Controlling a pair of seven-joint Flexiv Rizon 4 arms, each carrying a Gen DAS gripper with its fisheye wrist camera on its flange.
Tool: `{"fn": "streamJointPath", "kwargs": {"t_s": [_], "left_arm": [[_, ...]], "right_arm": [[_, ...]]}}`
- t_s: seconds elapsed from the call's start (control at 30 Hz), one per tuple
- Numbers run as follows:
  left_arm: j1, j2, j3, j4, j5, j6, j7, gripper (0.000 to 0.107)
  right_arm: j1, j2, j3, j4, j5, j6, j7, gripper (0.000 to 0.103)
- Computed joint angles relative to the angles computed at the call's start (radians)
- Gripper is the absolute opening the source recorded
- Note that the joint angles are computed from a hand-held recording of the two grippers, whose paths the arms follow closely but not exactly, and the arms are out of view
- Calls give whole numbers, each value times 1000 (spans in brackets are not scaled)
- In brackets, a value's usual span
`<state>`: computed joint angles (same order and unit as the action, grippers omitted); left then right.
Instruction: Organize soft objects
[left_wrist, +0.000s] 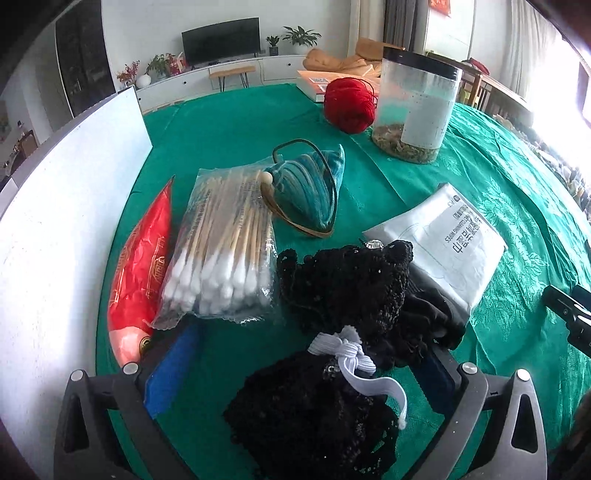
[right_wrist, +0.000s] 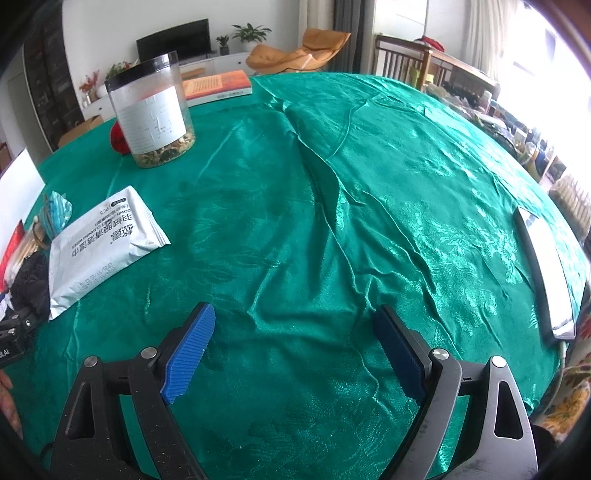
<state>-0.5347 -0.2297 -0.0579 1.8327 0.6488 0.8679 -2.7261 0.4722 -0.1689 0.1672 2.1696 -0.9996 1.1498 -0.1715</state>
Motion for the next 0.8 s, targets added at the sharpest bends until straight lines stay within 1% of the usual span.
{"fn": "streamJointPath", "kwargs": {"t_s": [0.8], "left_arm": [[-2, 1, -1, 0, 11, -1, -13, 103]], "right_arm": [[1, -1, 0, 0, -1, -1, 2, 91]]}}
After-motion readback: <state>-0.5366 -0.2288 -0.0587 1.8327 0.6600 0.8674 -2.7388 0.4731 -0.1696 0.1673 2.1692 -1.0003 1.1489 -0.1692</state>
